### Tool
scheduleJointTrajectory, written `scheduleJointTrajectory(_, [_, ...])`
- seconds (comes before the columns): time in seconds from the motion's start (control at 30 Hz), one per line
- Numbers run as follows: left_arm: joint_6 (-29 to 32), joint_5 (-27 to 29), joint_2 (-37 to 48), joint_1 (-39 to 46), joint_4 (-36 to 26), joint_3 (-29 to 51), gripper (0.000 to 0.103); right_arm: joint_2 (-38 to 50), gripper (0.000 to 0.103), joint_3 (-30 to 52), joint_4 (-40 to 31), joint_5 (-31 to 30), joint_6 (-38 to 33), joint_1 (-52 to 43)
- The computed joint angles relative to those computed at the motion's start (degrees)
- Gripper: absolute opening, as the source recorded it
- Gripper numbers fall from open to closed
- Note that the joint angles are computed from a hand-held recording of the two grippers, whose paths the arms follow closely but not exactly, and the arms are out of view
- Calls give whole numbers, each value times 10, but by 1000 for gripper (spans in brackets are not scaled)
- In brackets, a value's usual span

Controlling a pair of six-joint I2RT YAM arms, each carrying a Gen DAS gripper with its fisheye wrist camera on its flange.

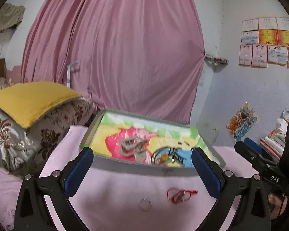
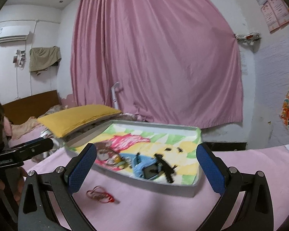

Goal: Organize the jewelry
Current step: 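Withdraw both open tools from the tray, then grasp the silver ring with the left tool while the right tool grasps the red string bracelet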

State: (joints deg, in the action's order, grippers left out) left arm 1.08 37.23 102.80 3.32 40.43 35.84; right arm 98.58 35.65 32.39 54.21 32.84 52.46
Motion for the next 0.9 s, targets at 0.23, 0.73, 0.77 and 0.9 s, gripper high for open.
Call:
scheduleJointTrajectory(0.23, [65, 25, 18, 30, -180, 68, 102, 14, 101, 30, -103, -93, 53, -12])
scheduleJointTrajectory(0.73, [189, 12, 69, 23, -341, 129, 96, 82, 91, 113, -217, -316, 25, -78])
scheduleJointTrajectory(0.77, [193, 13, 69, 22, -345, 130, 94, 87, 84, 119, -222, -323, 21, -80])
scheduleJointTrajectory(0.9, [218, 11, 78, 15, -377, 146, 80, 105, 66, 145, -251, -349, 12, -86])
